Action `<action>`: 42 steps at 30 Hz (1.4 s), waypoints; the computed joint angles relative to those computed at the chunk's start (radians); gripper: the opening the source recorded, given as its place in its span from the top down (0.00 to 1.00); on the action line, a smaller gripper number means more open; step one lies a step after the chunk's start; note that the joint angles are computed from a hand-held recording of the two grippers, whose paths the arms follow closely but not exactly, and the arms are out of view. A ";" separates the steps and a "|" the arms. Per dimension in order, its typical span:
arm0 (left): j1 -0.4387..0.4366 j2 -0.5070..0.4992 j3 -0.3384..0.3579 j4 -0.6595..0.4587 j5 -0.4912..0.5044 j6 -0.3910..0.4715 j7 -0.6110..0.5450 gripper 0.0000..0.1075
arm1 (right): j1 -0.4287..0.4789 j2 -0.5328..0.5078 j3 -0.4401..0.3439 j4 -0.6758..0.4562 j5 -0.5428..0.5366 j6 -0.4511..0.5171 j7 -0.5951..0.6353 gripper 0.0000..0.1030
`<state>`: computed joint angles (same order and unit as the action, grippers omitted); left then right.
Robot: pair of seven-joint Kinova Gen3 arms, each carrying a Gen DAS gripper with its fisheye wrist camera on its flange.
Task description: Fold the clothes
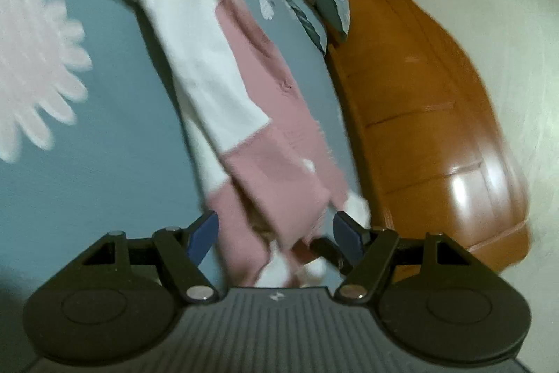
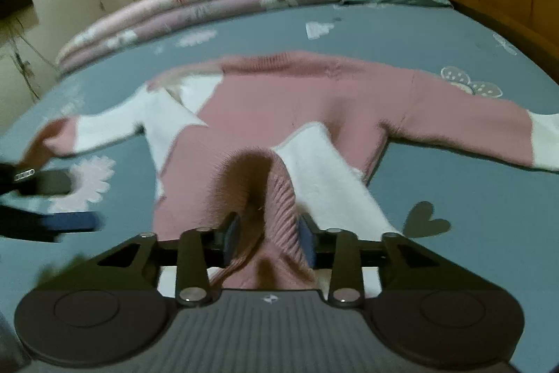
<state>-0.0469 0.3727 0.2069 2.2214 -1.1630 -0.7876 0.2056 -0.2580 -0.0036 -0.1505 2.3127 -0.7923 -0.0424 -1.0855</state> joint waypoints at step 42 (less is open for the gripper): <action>0.209 0.019 0.068 -0.022 0.732 0.105 -0.662 0.96 | -0.494 -0.139 0.577 0.174 0.956 -0.086 -0.973 0.46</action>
<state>0.1624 0.3920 0.2750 2.1992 -0.4311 -0.6825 -0.4566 -0.7522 -0.1430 0.4260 2.4870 0.1636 -0.1287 -2.0583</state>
